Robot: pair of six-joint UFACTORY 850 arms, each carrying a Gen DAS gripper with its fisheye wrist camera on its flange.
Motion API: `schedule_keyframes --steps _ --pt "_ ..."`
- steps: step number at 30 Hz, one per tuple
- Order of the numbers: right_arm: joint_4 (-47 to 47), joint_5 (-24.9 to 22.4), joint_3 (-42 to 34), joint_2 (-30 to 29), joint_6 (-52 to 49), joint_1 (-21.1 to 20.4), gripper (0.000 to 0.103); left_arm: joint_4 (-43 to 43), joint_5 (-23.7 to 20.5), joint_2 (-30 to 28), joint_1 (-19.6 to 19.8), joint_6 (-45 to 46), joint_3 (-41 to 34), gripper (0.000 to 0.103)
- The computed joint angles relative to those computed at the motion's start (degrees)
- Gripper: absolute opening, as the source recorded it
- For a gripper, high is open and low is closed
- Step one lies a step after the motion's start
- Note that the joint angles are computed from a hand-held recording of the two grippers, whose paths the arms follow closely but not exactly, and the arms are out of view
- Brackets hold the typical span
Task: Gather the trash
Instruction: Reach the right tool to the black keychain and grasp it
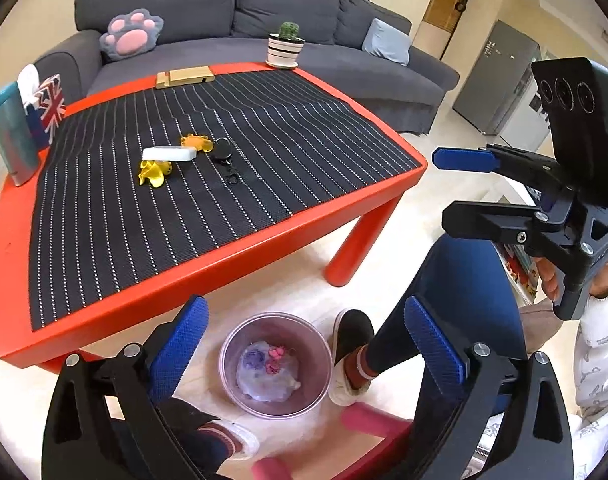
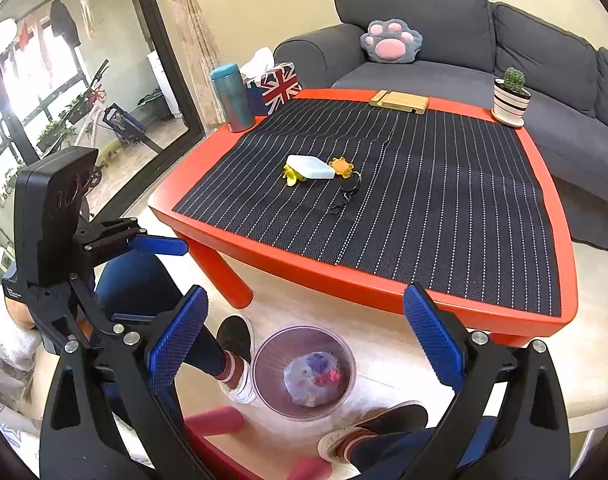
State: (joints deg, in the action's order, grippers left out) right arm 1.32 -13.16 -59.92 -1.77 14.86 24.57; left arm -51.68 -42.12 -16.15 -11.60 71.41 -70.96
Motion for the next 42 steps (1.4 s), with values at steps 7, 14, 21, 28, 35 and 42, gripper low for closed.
schedule_keyframes --steps 7,14,21,28,35,42 --pt "0.55 0.06 -0.18 -0.26 -0.50 0.07 0.096 -0.45 1.10 0.35 0.26 -0.06 0.22 0.095" --pt "0.87 -0.27 -1.51 -1.44 -0.86 -0.15 0.096 -1.85 3.07 -0.56 1.29 -0.70 -1.47 0.095" --pt "0.34 -1.42 -4.92 -4.15 -1.44 -0.72 0.096 -2.75 4.83 -2.43 2.39 -2.00 -4.31 0.095" --pt "-1.14 -3.23 -10.07 -8.07 -1.93 -1.54 0.096 -3.08 6.59 -4.40 3.03 -2.89 -7.40 0.095" --pt "-3.33 -6.47 -16.47 -13.46 -2.49 -2.42 0.096 -1.84 7.44 -6.98 3.33 -5.53 -11.03 0.095" --pt "-3.68 -10.60 -24.79 -20.68 -4.88 -3.59 0.096 -0.62 7.84 -9.10 3.32 -7.71 -13.82 0.095"
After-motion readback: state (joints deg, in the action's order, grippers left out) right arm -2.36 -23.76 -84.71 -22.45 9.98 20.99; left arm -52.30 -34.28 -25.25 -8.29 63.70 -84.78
